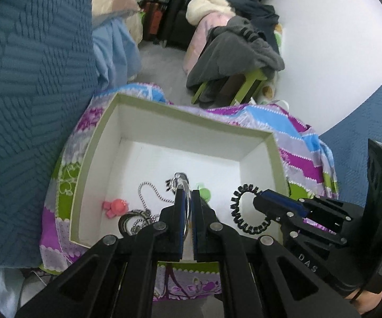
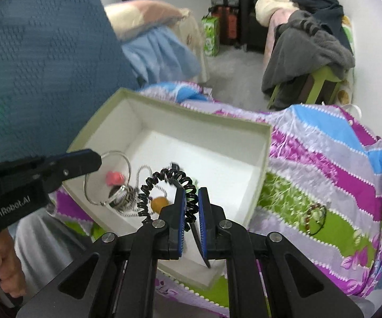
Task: Organize jewelry
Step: 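Open both grippers to drop the keyring and ring into the box, then withdraw both grippers back to the beaded bracelet on the sheet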
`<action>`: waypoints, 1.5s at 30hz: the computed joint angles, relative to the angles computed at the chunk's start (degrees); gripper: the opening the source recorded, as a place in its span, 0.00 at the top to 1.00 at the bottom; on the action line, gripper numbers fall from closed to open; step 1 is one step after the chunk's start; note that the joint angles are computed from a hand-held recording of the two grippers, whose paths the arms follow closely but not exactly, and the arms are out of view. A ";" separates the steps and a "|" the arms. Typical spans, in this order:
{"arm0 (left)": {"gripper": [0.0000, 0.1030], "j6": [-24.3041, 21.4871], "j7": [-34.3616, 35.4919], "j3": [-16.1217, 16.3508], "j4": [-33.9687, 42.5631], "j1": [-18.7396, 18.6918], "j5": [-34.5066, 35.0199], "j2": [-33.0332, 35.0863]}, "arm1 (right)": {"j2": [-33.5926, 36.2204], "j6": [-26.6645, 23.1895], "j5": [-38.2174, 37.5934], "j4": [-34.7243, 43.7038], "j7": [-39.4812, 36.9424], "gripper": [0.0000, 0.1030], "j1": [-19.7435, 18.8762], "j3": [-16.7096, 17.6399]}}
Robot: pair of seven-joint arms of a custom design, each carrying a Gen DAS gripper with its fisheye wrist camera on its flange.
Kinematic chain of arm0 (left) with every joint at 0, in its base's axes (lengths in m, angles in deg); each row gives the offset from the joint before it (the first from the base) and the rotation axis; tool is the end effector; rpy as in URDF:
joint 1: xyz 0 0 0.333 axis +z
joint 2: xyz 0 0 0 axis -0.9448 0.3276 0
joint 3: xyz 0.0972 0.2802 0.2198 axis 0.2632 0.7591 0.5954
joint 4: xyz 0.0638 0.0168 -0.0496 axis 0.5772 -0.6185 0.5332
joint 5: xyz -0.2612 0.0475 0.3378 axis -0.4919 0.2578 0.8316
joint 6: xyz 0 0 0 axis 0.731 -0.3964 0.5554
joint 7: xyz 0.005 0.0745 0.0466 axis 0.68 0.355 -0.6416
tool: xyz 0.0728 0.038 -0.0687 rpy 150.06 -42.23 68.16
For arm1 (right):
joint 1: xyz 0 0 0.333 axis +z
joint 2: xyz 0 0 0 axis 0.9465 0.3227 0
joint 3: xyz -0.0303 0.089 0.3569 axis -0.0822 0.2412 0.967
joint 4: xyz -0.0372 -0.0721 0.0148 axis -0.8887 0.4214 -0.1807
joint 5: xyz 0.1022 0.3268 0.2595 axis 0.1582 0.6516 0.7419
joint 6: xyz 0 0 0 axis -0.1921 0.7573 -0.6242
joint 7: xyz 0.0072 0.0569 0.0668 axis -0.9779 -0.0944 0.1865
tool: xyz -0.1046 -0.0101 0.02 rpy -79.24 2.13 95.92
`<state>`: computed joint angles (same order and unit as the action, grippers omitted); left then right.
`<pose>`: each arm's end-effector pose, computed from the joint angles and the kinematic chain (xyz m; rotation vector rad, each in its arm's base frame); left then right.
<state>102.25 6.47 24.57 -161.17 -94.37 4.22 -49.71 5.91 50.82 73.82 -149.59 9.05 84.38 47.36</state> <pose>0.5070 -0.4268 0.5944 -2.2277 1.7447 -0.8670 0.5534 0.1576 0.5853 -2.2868 1.2718 -0.2207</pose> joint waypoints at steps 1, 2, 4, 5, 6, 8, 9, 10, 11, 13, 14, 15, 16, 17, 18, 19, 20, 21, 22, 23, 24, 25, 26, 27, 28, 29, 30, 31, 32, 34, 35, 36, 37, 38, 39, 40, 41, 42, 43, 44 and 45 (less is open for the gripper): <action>0.98 0.33 0.40 0.01 -0.42 0.10 -0.61 0.10 | 0.41 -0.29 -0.27 0.01 -0.01 0.93 0.02 0.06; 0.98 0.43 0.71 0.01 -0.58 0.16 -1.01 0.26 | 0.69 -0.55 -0.51 -0.11 0.08 0.93 0.04 0.14; 0.98 0.55 1.13 0.02 -0.90 0.22 -1.75 0.55 | 1.16 -0.79 -1.11 -0.22 0.44 0.92 0.12 0.34; 0.98 0.35 1.06 0.05 -0.97 0.19 -1.80 0.68 | 1.40 -0.96 -1.27 -0.28 0.56 0.92 0.15 0.38; 0.98 0.04 0.90 0.08 -0.98 0.15 -1.72 0.78 | 1.62 -1.16 -1.34 -0.18 0.67 0.92 0.16 0.37; 0.98 1.47 0.52 0.16 -1.66 0.19 -1.69 0.56 | 2.16 -1.94 -1.06 0.24 0.78 0.92 0.14 0.26; 0.96 2.04 0.19 0.22 -1.89 0.20 -1.36 0.36 | 2.32 -2.23 -0.73 0.40 0.61 0.92 0.12 0.15; 0.96 1.94 -0.57 0.30 -1.79 0.12 -0.37 0.19 | 2.48 -2.55 -0.47 0.65 0.36 0.91 0.10 0.06; 0.96 1.53 -1.09 0.30 -1.56 0.07 0.15 0.05 | 2.48 -2.70 -0.32 0.79 0.13 0.89 0.06 0.01; 0.95 -0.32 -2.36 0.26 -0.35 -0.18 1.67 0.04 | 2.21 -2.68 0.30 0.94 -0.19 0.77 -0.06 -0.14; 0.95 -0.92 -2.52 0.20 0.21 -0.24 2.03 0.08 | 2.15 -2.60 0.89 1.04 -0.54 0.74 -0.09 -0.26; 0.95 -1.46 -2.77 0.16 0.78 -0.32 2.41 0.08 | 1.84 -2.55 1.71 1.12 -1.03 0.74 -0.15 -0.43; 0.95 -1.99 -2.94 0.11 1.42 -0.41 2.71 0.11 | 1.51 -2.52 2.24 1.25 -1.41 0.74 -0.24 -0.57; 0.94 -2.45 -3.32 0.07 1.91 -0.54 3.33 0.01 | 1.24 -2.41 2.57 1.40 -1.61 0.74 -0.32 -0.65; 0.88 -3.19 -3.84 0.00 2.59 -0.73 4.13 -0.01 | 0.93 -2.37 3.09 1.60 -1.90 0.74 -0.41 -0.79; 0.80 -3.64 -4.37 -0.07 3.17 -0.92 5.00 -0.06 | 0.73 -2.29 3.63 1.81 -2.22 0.74 -0.44 -0.87; 0.58 -4.06 -5.26 -0.13 3.82 -1.19 6.36 -0.09 | -0.31 -1.76 4.91 2.08 -3.50 0.74 -0.56 -1.32; 0.44 -4.75 -6.47 -0.21 4.56 -1.56 8.32 -0.13 | -0.31 -1.77 4.92 2.08 -3.51 0.74 -0.63 -1.26; 0.42 -5.31 -7.31 -0.29 5.07 -1.83 9.72 -0.28 | -0.55 -1.53 5.16 2.30 -3.81 0.74 -0.71 -1.33; 0.41 -5.85 -7.72 -0.43 5.91 -2.08 10.67 -0.18 | -1.13 -1.24 5.76 2.48 -4.41 0.74 -0.81 -1.56; 0.41 -6.10 -7.47 -0.57 6.70 -2.26 10.85 -0.04 | -1.45 -1.05 6.25 2.67 -4.83 0.74 -0.89 -1.74; 0.41 -6.62 -7.45 -0.71 7.68 -2.53 11.37 0.27 | -2.31 -0.62 7.31 3.03 -5.67 0.74 -1.04 -2.21; 0.41 -7.43 -7.71 -0.83 8.78 -2.92 12.33 0.57 | -2.31 -0.63 7.32 3.03 -5.69 0.74 -1.11 -2.15; 0.39 -7.98 -8.27 -0.91 9.84 -3.35 13.41 0.84 | -2.73 -0.57 7.89 3.34 -6.20 0.74 -1.23 -2.43; 0.37 -8.02 -8.80 -0.91 10.51 -3.66 14.16 1.00 | -3.66 -0.19 9.05 3.71 -7.13 0.74 -1.43 -3.03; 0.33 -8.16 -9.43 -0.93 11.34 -4.01 15.02 1.16 | -3.66 -0.20 9.07 3.71 -7.15 0.74 -1.51 -2.96; 0.32 -9.09 -10.29 -0.96 12.49 -4.53 16.41 1.43 | -4.16 0.19 9.54 3.71 -7.48 0.74 -1.67 -3.19; 0.32 -10.32 -10.73 -1.01 13.93 -5.08 17.74 1.96 | -4.41 0.40 9.98 3.78 -7.81 0.74 -1.77 -3.38; 0.31 -10.98 -10.89 -1.06 15.03 -5.60 18.80 2.25 | -4.76 0.42 10.59 3.90 -8.38 0.74 -1.85 -3.69; 0.25 -11.91 -11.06 -1.06 17.15 -6.52 20.15 3.04 | -5.20 0.66 11.27 4.30 -9.13 0.74 -2.15 -4.12; 0.21 -13.05 -11.29 -1.05 18.59 -7.16 21.17 3.66 | -5.42 0.92 11.54 4.40 -9.49 0.74 -2.31 -4.30; 0.20 -14.16 -11.21 -1.02 20.03 -7.82 22.06 4.34 | -5.64 1.17 11.71 4.61 -9.90 0.74 -2.52 -4.52; 0.20 -15.10 -11.27 -0.94 21.28 -8.48 22.82 4.96 | -5.73 1.23 11.96 4.76 -10.25 0.74 -2.66 -4.73; 0.20 -15.79 -11.35 -0.85 22.64 -9.17 23.49 5.68 | -5.82 1.16 12.51 5.00 -10.85 0.74 -2.78 -5.10; 0.20 -16.08 -11.23 -0.67 23.33 -9.61 23.68 6.07 | -5.92 1.24 13.08 5.18 -11.29 0.74 -2.97 -5.45; 0.20 -16.43 -11.15 -0.52 24.21 -10.12 23.96 6.62 | -6.00 1.27 13.34 5.26 -11.51 0.74 -3.20 -5.62; 0.20 -16.69 -11.20 -0.39 25.29 -10.69 24.24 7.41 | -6.03 1.17 13.72 5.44 -11.88 0.74 -3.44 -5.94; 0.20 -16.71 -11.44 -0.15 25.68 -11.13 24.39 7.71 | -6.06 1.09 14.07 5.52 -12.34 0.74 -3.67 -6.22; 0.20 -16.59 -11.83 0.08 26.18 -11.55 24.60 8.18 | -6.21 1.19 14.14 5.37 -12.54 0.74 -3.93 -6.29; 0.20 -16.43 -12.08 0.25 26.69 -11.93 24.61 8.67 | -6.36 1.32 14.13 5.25 -12.66 0.74 -4.26 -6.42; 0.20 -16.56 -11.95 0.38 27.51 -12.36 24.54 9.41 | -6.38 1.54 14.31 5.14 -12.85 0.74 -4.59 -6.67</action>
